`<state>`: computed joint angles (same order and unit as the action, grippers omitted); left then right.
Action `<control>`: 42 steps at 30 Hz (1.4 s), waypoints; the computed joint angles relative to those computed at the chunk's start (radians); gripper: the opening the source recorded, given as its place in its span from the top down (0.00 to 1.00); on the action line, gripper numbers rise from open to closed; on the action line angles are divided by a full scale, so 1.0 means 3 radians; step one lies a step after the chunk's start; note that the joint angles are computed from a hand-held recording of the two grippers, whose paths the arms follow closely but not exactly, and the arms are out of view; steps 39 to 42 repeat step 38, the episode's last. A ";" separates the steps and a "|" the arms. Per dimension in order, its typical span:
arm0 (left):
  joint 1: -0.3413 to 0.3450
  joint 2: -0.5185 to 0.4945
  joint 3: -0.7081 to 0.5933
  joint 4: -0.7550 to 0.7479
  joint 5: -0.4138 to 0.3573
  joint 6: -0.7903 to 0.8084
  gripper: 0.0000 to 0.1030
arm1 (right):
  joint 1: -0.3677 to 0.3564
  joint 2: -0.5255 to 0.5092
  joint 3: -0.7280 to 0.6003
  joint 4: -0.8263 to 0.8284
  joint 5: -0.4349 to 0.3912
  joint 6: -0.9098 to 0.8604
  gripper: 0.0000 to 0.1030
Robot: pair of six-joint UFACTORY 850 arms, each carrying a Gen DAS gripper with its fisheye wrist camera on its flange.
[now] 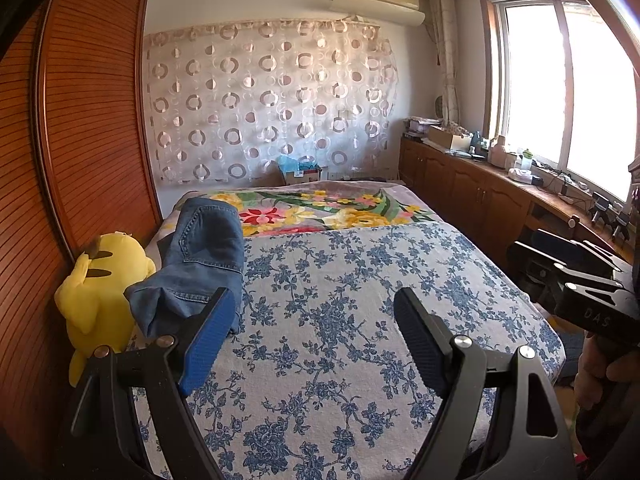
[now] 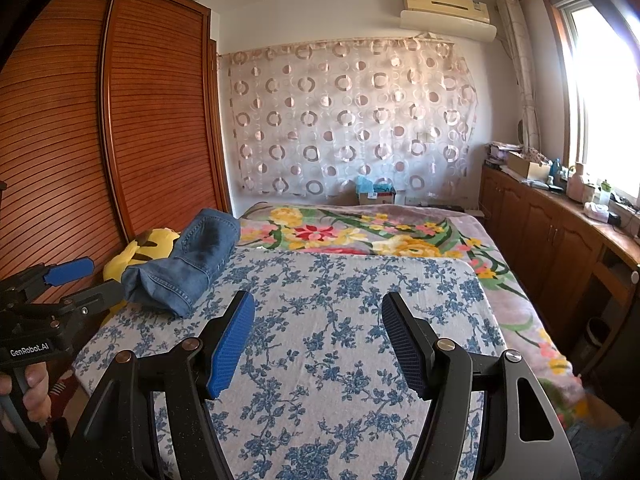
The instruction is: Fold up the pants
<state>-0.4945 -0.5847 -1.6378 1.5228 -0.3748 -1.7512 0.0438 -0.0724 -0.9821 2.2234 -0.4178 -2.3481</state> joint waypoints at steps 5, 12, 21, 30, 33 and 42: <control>-0.0002 0.0002 0.0004 0.0002 -0.0004 -0.0008 0.20 | 0.0005 0.0004 -0.0005 -0.0010 0.0010 0.0015 0.34; 0.0002 0.0005 0.0010 0.0017 0.0002 -0.0020 0.20 | 0.0008 0.0005 0.0002 0.0005 0.0006 0.0002 0.34; 0.0001 0.0010 0.0010 0.0022 0.0006 -0.0025 0.20 | 0.0006 0.0008 0.0004 0.0009 0.0005 -0.0005 0.34; -0.0001 0.0013 0.0008 0.0014 0.0008 -0.0014 0.20 | 0.0008 0.0009 -0.0004 0.0025 0.0020 -0.0011 0.34; -0.0001 0.0014 0.0010 0.0016 0.0008 -0.0020 0.20 | 0.0008 0.0013 -0.0001 0.0025 0.0021 -0.0008 0.34; -0.0002 0.0015 0.0013 0.0026 0.0006 -0.0029 0.20 | 0.0007 0.0020 0.0011 0.0037 0.0017 -0.0023 0.34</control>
